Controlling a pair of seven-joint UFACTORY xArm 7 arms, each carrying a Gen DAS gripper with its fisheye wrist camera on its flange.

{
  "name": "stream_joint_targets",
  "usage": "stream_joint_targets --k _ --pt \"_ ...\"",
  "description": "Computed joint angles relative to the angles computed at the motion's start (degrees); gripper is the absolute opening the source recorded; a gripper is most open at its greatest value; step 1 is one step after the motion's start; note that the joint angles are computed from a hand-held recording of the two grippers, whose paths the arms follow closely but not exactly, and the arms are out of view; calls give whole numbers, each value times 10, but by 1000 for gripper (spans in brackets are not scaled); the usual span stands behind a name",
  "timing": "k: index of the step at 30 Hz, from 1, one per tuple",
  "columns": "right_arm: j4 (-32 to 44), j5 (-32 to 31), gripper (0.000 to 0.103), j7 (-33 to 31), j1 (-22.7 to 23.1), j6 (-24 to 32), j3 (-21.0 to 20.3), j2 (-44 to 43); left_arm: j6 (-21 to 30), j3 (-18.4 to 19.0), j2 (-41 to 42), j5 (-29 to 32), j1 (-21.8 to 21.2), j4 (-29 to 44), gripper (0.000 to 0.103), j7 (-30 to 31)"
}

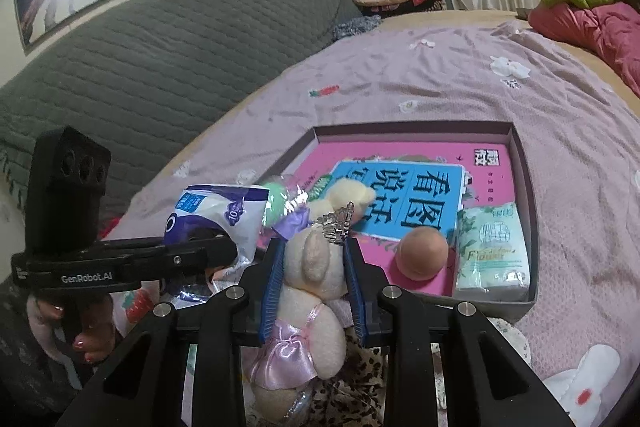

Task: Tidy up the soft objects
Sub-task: 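Carry the snack bag over the tray with left tool while right tool carries the bear there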

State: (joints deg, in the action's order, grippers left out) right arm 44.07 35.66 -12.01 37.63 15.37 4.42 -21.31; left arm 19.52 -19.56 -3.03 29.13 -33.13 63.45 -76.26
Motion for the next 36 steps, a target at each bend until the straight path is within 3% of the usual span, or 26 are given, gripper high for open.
stream_joint_targets --k 12,18,29,36 --pt "4 26 30 2 13 -38 -27 -8 -8 -6 -20 91 46 -3 18 -86" --pt "13 25 30 9 12 -56 -34 0 19 1 4 157 44 32 18 -110" --pt "44 39 30 14 7 -79 -43 38 -4 35 26 142 30 35 18 -109" --pt "60 -2 30 51 -37 -87 -15 62 1 43 39 137 27 46 18 -101"
